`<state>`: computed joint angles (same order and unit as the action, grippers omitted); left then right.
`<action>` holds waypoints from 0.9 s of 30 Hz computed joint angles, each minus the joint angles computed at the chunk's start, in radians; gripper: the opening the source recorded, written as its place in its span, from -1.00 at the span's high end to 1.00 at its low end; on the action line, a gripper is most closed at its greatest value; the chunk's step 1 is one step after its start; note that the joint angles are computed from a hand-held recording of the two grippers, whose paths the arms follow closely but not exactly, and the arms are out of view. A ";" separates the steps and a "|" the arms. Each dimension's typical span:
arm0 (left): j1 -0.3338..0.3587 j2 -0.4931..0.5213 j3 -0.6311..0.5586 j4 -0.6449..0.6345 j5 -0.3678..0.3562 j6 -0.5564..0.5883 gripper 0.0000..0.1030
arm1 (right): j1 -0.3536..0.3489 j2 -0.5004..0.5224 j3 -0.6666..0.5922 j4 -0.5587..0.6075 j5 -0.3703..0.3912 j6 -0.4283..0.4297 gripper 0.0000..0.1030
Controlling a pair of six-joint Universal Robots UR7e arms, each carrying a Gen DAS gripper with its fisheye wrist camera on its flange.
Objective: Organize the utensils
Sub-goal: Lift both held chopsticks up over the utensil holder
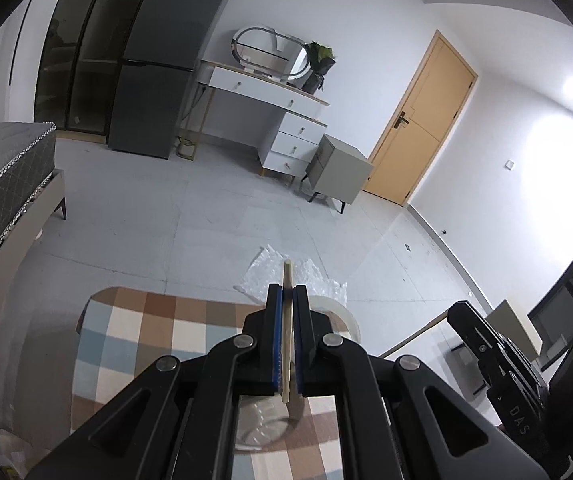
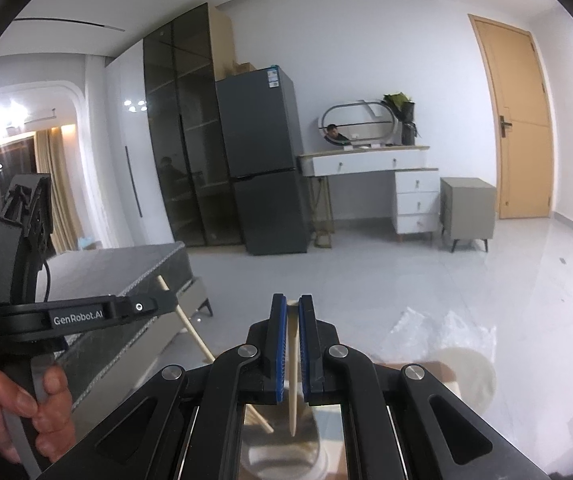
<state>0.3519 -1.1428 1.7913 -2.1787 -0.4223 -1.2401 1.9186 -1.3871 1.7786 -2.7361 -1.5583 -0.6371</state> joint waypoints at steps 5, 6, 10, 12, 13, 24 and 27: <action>0.015 0.008 -0.016 0.041 0.001 0.009 0.99 | -0.004 0.031 -0.005 -0.009 0.013 0.014 0.90; 0.019 0.013 -0.018 0.043 -0.011 0.017 0.99 | -0.007 0.031 -0.003 -0.007 0.016 0.012 0.90; 0.031 0.027 -0.041 0.084 -0.027 0.035 0.99 | -0.015 0.047 0.001 -0.014 0.020 0.015 0.90; 0.037 0.030 -0.047 0.092 -0.027 0.043 0.99 | -0.022 0.053 0.002 -0.010 0.017 0.020 0.90; 0.037 0.030 -0.047 0.103 -0.025 0.039 0.99 | -0.023 0.055 0.002 -0.009 0.013 0.020 0.90; 0.062 0.033 -0.035 0.076 -0.084 0.065 0.99 | -0.039 0.071 0.000 0.035 -0.027 0.025 0.90; 0.070 0.038 -0.037 0.070 -0.106 0.067 0.99 | -0.045 0.071 0.001 0.063 -0.033 0.026 0.90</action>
<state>0.4221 -1.1050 1.7541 -2.1084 -0.5284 -1.1726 1.8738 -1.3157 1.7801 -2.6727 -1.5909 -0.6109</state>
